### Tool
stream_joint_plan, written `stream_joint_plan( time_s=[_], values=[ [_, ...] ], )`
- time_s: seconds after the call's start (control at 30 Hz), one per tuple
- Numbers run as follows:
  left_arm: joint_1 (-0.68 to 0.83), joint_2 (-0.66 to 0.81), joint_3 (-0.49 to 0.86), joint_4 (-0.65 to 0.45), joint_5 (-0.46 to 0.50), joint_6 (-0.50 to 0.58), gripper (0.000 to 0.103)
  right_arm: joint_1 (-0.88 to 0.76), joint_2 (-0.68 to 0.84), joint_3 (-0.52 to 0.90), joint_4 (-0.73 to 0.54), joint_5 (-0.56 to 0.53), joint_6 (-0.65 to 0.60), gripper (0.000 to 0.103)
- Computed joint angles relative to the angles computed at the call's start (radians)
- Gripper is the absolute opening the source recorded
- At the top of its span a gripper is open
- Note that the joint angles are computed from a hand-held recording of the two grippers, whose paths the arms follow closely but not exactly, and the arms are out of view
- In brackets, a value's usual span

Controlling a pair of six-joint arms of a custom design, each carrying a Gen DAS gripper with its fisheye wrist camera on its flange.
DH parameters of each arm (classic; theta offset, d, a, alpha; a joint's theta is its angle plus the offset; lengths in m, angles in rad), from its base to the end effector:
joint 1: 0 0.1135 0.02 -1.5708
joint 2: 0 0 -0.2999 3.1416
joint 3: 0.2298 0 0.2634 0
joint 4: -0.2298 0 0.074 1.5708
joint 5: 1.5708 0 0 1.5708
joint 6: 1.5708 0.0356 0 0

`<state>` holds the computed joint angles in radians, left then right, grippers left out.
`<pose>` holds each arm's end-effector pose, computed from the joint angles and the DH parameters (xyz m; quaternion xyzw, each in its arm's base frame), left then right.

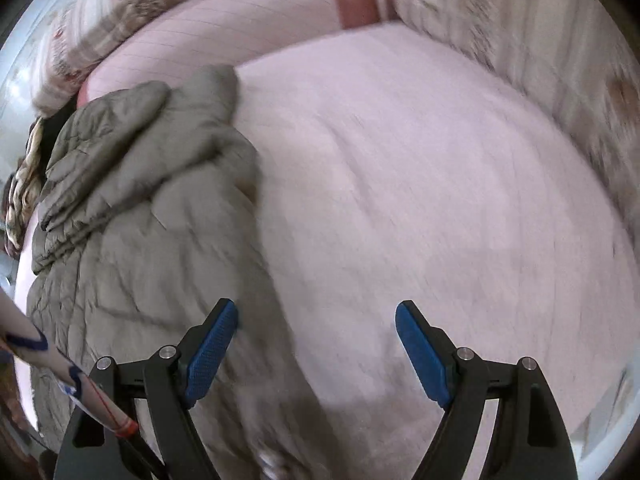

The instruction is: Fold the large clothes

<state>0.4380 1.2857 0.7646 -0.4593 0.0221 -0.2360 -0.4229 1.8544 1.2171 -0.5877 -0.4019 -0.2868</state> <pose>0.2258 0.1049 0.2346 -0.3133 0.9039 0.0188 0.2905 0.3540 -0.1441 0.1966 0.0314 0.9654 0.1258 0.2264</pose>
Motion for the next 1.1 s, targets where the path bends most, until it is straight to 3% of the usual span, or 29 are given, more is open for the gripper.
stream_joint_plan(
  time_s=[0.23, 0.3, 0.43, 0.83, 1.1],
  values=[
    [0.159, -0.054, -0.147, -0.037, 0.353, 0.077, 0.081, -0.124, -0.010, -0.111, -0.050, -0.217, -0.076, 0.086],
    [0.157, -0.097, -0.170, -0.042, 0.367, 0.069, 0.081, -0.135, -0.018, -0.128, -0.084, -0.253, -0.104, 0.085],
    [0.194, -0.131, -0.188, -0.105, 0.497, 0.083, 0.080, -0.146, -0.020, -0.149, -0.150, -0.313, -0.150, 0.085],
    [0.062, -0.344, -0.282, -0.150, 0.341, 0.024, 0.079, -0.193, -0.065, -0.237, -0.213, -0.360, -0.227, 0.085],
    [0.076, -0.446, -0.319, -0.175, 0.368, 0.029, 0.079, -0.231, -0.099, -0.288, -0.279, -0.354, -0.322, 0.080]
  ],
)
